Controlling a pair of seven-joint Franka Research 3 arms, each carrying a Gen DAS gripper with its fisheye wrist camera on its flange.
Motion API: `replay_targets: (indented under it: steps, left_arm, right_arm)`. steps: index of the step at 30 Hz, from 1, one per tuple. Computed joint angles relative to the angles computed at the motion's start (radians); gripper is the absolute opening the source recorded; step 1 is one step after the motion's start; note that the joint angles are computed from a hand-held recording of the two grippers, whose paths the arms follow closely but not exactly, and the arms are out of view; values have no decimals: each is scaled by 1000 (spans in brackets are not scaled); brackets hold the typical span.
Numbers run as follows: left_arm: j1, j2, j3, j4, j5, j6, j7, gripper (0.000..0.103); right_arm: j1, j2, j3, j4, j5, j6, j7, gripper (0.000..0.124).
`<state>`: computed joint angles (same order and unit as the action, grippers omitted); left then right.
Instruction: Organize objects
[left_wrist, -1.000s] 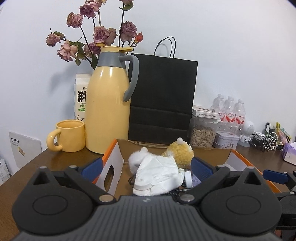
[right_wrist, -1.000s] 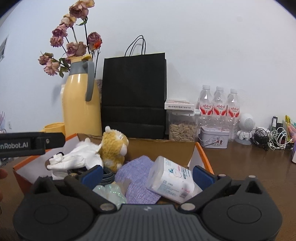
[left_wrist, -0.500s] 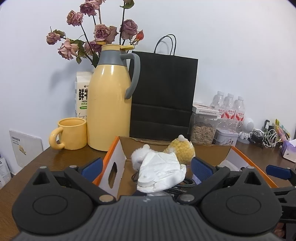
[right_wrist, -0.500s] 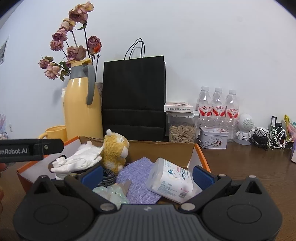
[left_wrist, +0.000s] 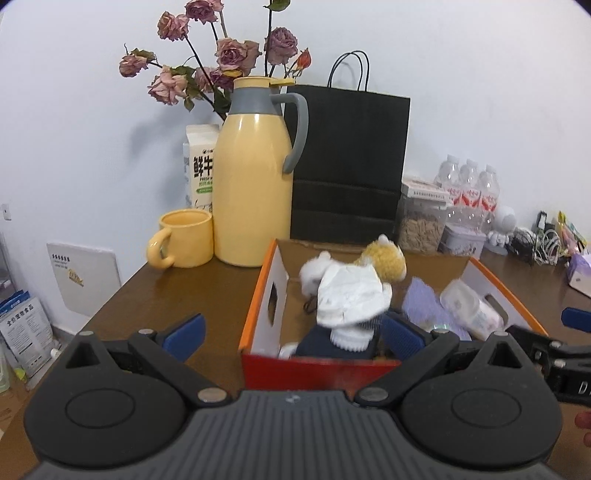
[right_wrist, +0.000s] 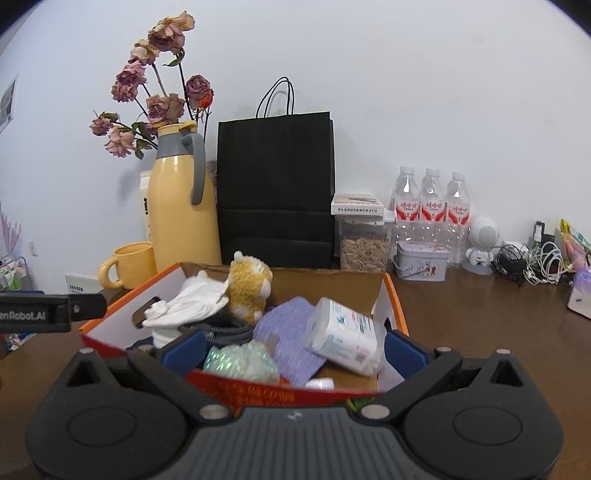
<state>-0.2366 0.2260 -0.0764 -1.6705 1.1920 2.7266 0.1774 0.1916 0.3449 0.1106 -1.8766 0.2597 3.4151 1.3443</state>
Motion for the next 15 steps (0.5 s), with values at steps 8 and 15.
replay_targets:
  steps: [8,15]
  left_arm:
    - [15,-103,-42,-131,-54,-16,48,103]
    - [32,-149,-74,-203,-117,-9,99,103]
  right_arm:
    - [48,-120,-44,-136,51,-20,2,103]
    - [229,-175,-213,-193,178,-68,-79,103]
